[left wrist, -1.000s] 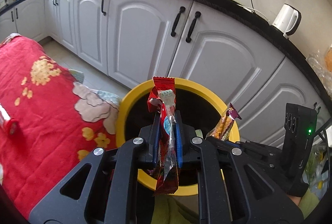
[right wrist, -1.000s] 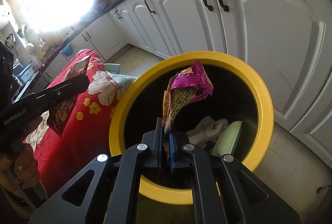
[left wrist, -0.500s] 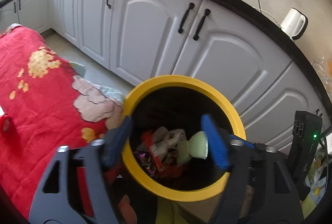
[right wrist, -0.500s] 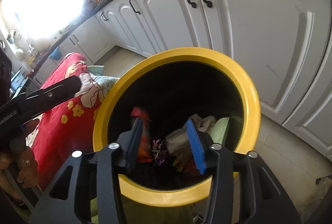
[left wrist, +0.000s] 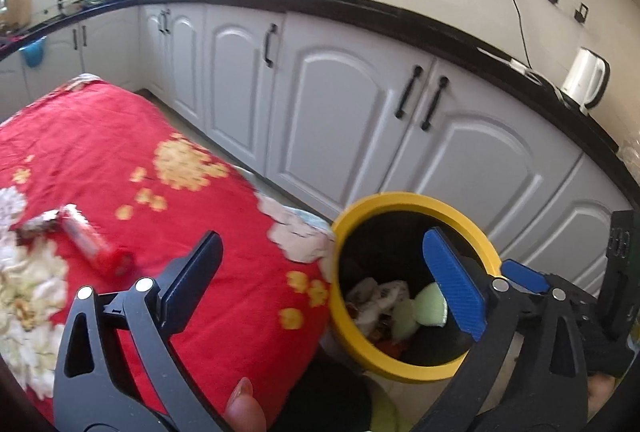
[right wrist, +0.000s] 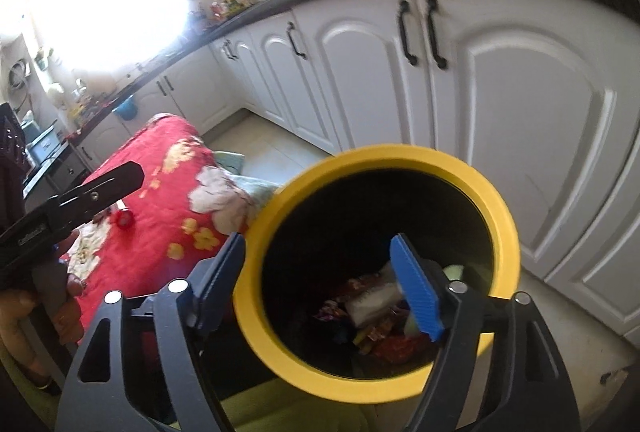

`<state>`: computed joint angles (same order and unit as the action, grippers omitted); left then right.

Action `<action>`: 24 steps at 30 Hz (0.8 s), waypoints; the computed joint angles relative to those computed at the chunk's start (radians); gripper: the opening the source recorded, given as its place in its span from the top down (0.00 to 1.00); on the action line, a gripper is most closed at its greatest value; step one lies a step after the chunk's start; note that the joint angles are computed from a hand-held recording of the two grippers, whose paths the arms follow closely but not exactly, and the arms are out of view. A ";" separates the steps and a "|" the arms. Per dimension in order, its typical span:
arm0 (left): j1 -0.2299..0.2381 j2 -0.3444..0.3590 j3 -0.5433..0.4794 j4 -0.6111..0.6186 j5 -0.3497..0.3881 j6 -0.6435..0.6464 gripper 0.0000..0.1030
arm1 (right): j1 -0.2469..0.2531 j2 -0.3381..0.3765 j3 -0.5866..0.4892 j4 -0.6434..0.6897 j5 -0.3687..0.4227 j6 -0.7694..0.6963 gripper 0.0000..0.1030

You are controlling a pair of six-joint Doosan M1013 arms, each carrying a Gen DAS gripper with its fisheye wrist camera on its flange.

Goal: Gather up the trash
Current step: 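Move both grippers back toward the chocolate bar and red can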

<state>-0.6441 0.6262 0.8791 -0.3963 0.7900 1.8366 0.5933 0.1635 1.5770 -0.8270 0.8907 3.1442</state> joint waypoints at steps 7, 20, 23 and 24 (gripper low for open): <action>0.036 -0.026 0.028 0.042 -0.051 -0.052 0.11 | 0.013 0.043 -0.077 0.001 -0.008 -0.090 0.23; 0.106 -0.049 0.052 0.113 -0.099 -0.146 0.11 | 0.021 0.144 -0.230 0.071 -0.063 -0.272 0.19; 0.122 -0.051 0.052 0.139 -0.102 -0.165 0.11 | 0.019 0.173 -0.272 0.103 -0.073 -0.327 0.19; 0.128 -0.050 0.051 0.154 -0.104 -0.174 0.11 | 0.018 0.179 -0.280 0.113 -0.077 -0.343 0.19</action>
